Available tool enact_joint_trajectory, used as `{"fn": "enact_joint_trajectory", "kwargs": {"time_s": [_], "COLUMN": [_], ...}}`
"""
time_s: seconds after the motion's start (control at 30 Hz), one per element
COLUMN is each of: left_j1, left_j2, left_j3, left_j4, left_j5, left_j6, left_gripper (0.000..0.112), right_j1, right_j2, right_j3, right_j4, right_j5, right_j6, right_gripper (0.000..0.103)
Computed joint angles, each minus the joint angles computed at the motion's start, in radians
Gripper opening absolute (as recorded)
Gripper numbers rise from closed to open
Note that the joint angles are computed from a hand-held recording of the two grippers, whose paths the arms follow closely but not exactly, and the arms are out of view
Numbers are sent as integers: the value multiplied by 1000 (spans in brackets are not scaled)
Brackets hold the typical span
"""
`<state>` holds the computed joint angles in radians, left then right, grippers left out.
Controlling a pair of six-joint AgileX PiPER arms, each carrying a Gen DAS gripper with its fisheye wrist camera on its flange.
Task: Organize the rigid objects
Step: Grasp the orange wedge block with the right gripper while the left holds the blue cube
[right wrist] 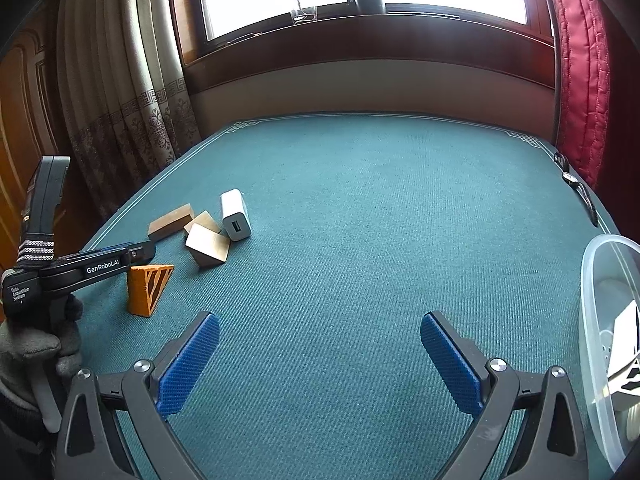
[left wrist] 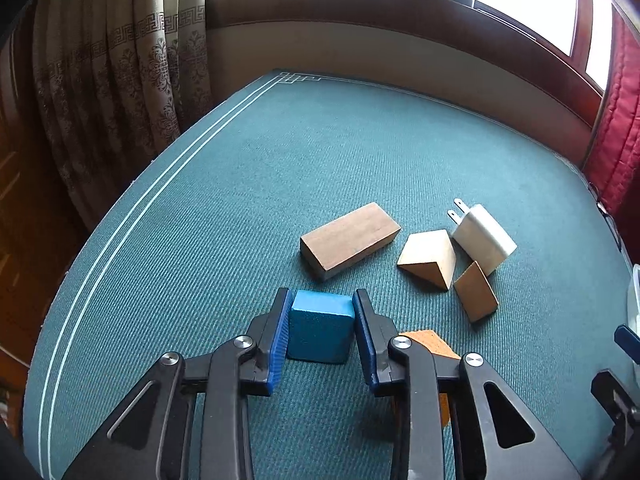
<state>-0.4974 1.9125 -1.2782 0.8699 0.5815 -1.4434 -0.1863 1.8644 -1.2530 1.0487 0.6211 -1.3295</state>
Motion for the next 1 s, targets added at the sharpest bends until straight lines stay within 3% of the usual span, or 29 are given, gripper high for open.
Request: {"fn": "enact_joint_trajectory", "kwargs": {"time_s": [0.23,0.53,1.0], "left_j1": [-31,-62,-43], "left_j2": [-75,-161,-164], "left_j3": [97,202,234], "left_j4": [124,266,271], "left_j5": [7,112,124], "left_j6": [-197,-408,-459], "left_gripper": [31,31,32], "right_j1": [28,135,345], "right_j2": [-25,-39,30], "right_j3": [28,18,-82], "right_j4": [-19,-105,-237], "right_j5": [-23,74,39], "right_j6": [-25,67,275], "right_gripper": [100,96,64]}}
